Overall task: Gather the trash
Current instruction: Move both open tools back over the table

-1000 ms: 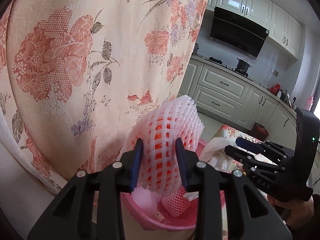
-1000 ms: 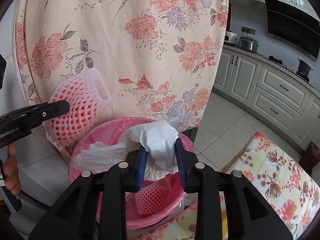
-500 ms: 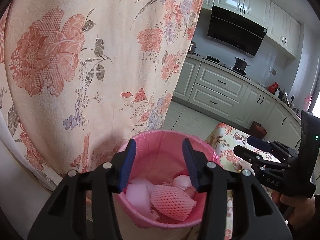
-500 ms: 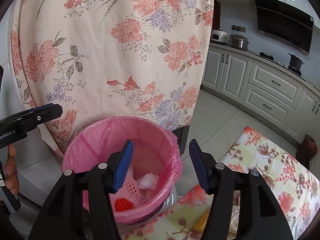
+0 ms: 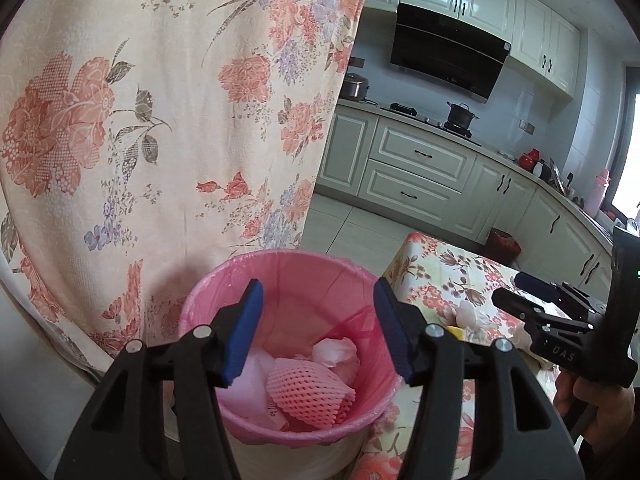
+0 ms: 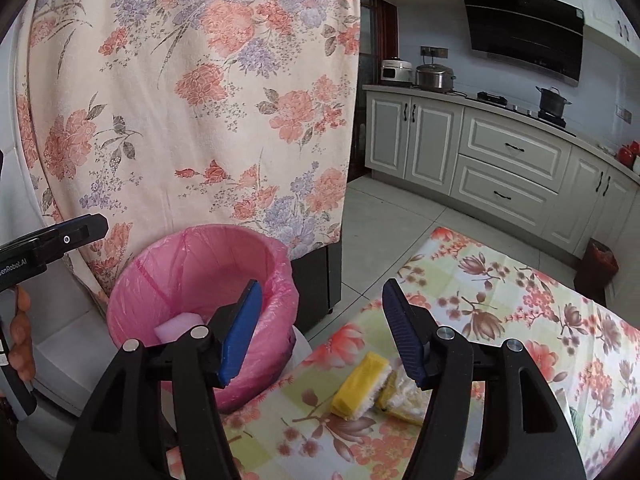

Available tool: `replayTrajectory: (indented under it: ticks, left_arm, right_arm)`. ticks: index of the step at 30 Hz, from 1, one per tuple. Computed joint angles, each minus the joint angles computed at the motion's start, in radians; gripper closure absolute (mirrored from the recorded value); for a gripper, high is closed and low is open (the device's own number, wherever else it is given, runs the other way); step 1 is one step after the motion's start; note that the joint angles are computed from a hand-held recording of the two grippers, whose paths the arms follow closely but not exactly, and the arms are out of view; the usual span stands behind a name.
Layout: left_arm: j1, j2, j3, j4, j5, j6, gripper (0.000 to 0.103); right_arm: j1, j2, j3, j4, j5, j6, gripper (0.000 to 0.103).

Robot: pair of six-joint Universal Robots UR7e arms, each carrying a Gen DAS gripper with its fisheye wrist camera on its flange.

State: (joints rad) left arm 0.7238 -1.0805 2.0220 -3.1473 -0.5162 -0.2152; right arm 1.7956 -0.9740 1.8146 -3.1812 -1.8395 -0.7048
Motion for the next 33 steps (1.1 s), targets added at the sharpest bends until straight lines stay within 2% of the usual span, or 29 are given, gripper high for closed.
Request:
replayTrajectory:
  ticks: [3,25,33]
  left_arm:
    - [-0.012,0.019,-0.009,0.005,-0.006,-0.005,0.043]
    - [-0.05,0.177,-0.135,0.048,-0.086,0.004,0.043]
    - [-0.051,0.244,-0.19,0.07,-0.125,0.003,0.043]
  right_arm:
    - [-0.02,-0.034,0.026,-0.014,0.0,0.006,0.042]
    - [-0.183,-0.238,0.145,-0.063,0.012,0.007,0.042]
    - [-0.241,-0.292,0.173,-0.066,0.025,0.005,0.038]
